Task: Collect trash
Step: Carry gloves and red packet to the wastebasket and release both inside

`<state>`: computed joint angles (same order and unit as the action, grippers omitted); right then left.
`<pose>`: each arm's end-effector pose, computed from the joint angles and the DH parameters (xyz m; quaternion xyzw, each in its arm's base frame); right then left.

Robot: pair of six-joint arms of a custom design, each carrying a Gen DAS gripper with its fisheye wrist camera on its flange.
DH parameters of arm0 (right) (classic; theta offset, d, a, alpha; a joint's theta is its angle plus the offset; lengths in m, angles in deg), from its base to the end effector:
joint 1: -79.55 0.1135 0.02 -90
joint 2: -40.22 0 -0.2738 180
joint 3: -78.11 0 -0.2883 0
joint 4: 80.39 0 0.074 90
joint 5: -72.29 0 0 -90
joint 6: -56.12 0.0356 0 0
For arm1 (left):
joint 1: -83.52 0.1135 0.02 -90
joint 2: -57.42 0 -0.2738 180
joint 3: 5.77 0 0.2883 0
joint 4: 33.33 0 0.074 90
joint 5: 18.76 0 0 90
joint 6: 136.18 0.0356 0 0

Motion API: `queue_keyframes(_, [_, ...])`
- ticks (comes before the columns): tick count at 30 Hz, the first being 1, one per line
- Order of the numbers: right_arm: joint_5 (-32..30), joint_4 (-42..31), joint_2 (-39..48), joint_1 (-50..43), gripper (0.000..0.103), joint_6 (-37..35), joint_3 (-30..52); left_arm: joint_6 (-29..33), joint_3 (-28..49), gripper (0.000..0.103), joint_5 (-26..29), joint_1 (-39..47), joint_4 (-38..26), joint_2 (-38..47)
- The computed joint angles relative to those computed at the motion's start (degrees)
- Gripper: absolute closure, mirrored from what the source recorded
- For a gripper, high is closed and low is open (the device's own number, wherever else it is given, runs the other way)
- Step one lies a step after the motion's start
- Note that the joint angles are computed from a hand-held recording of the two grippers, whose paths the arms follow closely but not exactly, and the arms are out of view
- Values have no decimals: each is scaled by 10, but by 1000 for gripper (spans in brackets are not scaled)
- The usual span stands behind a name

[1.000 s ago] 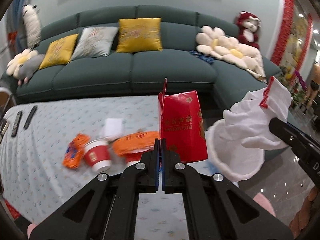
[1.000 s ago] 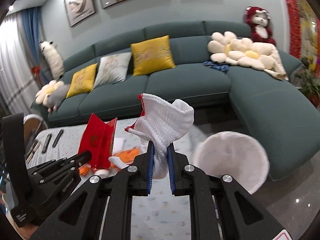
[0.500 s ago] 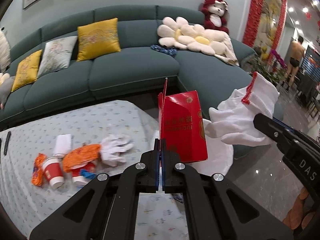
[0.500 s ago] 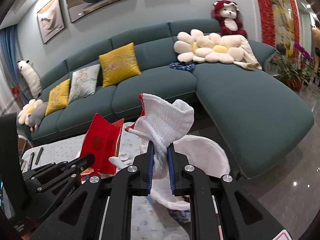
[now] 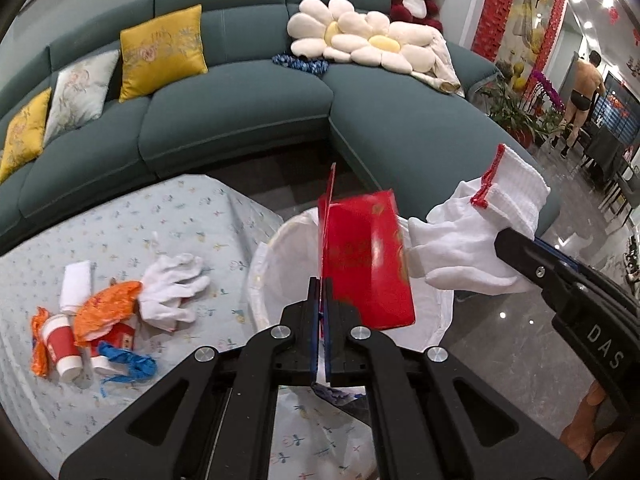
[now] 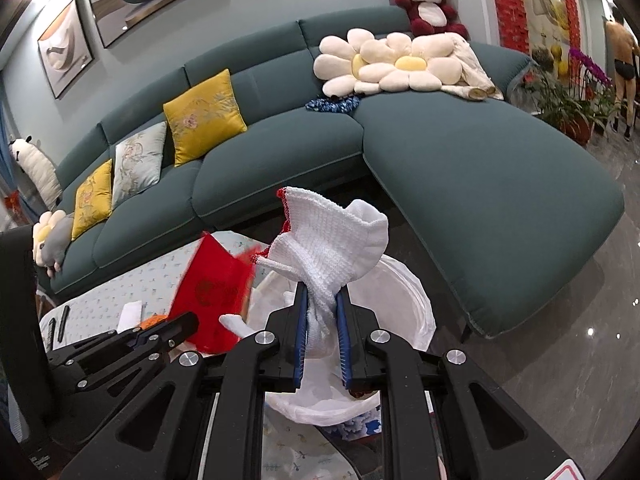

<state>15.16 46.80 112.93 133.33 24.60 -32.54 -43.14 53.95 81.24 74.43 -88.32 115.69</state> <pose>0.1836 0.2179 0.2717 0.1199 0.9135 0.0809 0.3803 0.2252 -0.0423 0.2660 0.1271 0.9380 -0.0991 0.3068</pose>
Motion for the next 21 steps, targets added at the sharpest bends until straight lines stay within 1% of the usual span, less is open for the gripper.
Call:
queue_keyframes(2, [-14,13,9,-15,88,-12,-2,-3,2,99,1,-1,10,15])
queue_keyframes(4, [-25,23,18,-26,84,-24,1,-6,2,98,1,-1,18,25])
queue_keyframes(6, [-29,29,31,-33,82,-34,6,-11,7,85,2,5,21,38])
queue_keyframes(7, [-29,27,37,-35,78,-37,12,-15,10,71,1,7,23,43])
queue_keyframes(8, [-29,29,43,-37,74,-41,16,-19,9,61,1,13,26,43])
queue_keyframes(9, [-26,30,47,-38,66,-43,20,-21,7,58,1,19,31,41])
queue_keyframes(10, [-22,29,49,-36,61,-42,21,-21,6,57,3,28,34,39])
queue_keyframes(12, [-18,29,53,-35,56,-43,28,-13,10,56,10,39,33,43])
queue_keyframes(21, [-1,8,86,-13,49,-35,76,24,14,56,31,112,24,33])
